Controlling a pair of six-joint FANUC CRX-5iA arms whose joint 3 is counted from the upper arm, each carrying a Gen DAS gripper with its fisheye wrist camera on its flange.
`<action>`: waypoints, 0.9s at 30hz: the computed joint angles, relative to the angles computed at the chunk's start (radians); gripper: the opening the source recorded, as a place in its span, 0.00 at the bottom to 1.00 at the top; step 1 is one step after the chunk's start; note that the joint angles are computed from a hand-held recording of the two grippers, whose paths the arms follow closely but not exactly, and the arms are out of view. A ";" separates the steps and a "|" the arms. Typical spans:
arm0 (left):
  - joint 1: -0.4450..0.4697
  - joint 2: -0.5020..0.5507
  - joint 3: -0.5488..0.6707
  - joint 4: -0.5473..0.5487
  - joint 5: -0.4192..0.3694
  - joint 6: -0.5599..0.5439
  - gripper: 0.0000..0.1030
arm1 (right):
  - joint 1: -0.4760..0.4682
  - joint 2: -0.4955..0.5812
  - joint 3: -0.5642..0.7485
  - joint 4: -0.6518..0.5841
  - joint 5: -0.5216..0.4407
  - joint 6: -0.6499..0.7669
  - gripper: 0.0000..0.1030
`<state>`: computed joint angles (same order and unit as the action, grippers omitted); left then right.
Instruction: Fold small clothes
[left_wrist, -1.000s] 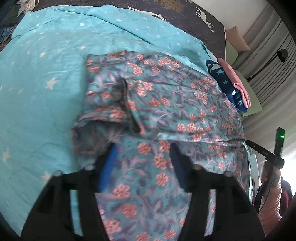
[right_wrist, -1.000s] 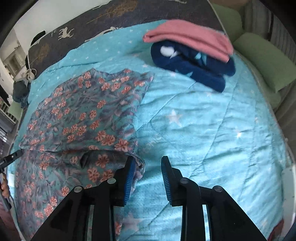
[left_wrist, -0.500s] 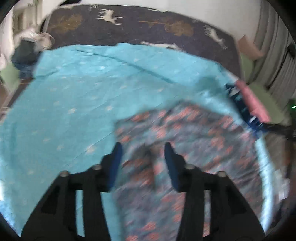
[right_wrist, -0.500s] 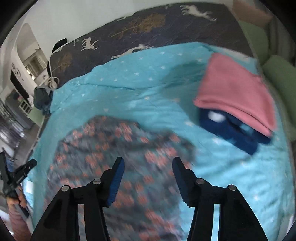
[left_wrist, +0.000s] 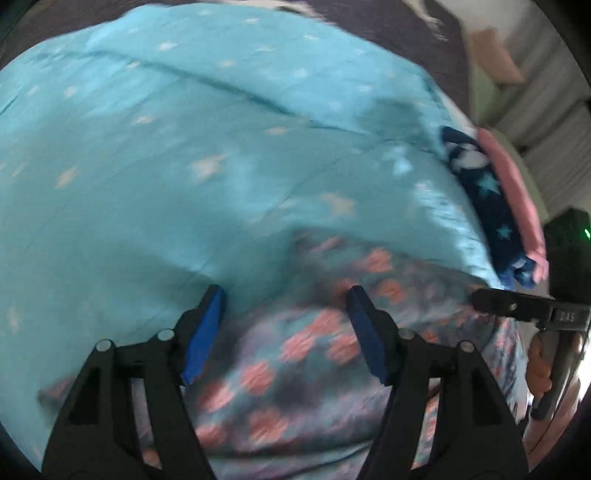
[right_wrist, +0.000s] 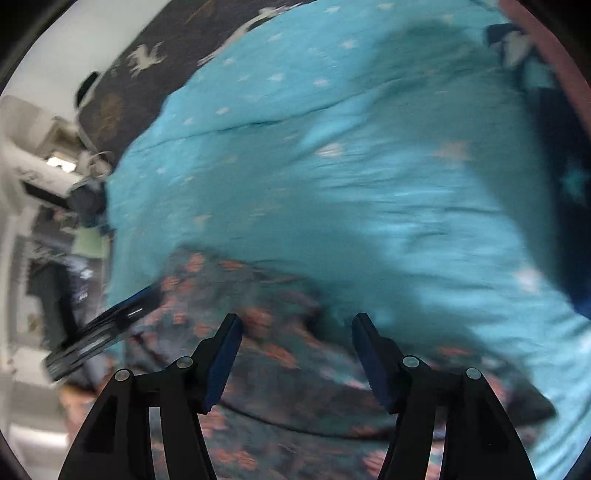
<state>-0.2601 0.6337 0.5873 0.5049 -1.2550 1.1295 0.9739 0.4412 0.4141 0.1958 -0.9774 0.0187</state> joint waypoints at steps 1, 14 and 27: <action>-0.004 0.011 0.009 0.027 -0.015 -0.033 0.45 | -0.008 0.001 0.000 -0.022 0.032 0.022 0.62; -0.019 -0.166 -0.213 -0.061 0.403 -0.052 0.11 | 0.074 0.152 0.118 0.540 -0.194 -0.066 0.15; 0.138 -0.462 -0.604 0.173 0.365 -0.303 0.39 | 0.197 -0.027 -0.103 0.488 -0.245 -0.180 0.26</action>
